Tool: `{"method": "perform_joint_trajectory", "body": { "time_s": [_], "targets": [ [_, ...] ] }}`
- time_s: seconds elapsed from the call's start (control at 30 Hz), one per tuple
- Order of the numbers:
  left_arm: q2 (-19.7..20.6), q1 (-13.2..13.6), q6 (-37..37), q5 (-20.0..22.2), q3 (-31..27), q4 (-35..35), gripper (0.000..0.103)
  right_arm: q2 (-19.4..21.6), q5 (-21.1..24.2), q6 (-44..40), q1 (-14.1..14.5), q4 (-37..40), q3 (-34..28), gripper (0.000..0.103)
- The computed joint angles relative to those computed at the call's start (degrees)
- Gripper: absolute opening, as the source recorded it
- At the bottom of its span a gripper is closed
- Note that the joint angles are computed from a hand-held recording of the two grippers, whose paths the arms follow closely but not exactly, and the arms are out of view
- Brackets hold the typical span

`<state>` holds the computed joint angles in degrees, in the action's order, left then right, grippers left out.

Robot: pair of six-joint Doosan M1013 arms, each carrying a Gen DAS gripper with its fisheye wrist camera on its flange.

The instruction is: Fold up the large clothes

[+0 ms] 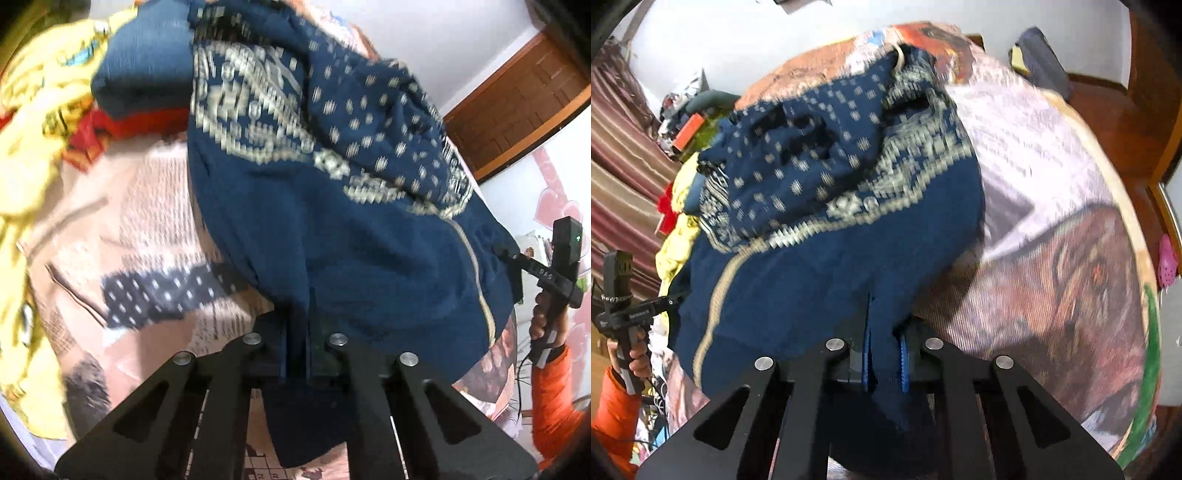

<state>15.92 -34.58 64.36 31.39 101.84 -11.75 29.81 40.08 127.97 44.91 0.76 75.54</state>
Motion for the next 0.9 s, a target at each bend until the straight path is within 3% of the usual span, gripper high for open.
{"method": "perform_joint_trajectory", "body": {
  "time_s": [0.37, 0.7, 0.9],
  "targets": [
    [-3.35, 1.32, -7.86, -7.61, -2.91, 11.09, 0.003, 0.80, -3.80, -1.37, -0.53, -4.57, -6.17, 0.008],
    [1.41, 4.80, -11.17, -9.81, -11.96, 13.69, 0.003, 6.08, -3.44, -3.03, -3.48, -6.33, -17.12, 0.008],
    [7.01, 7.82, -16.09, -6.39, -18.52, 16.77, 0.003, 12.61, 0.50, -3.84, -5.88, -4.52, -27.53, 0.008]
  ]
}}
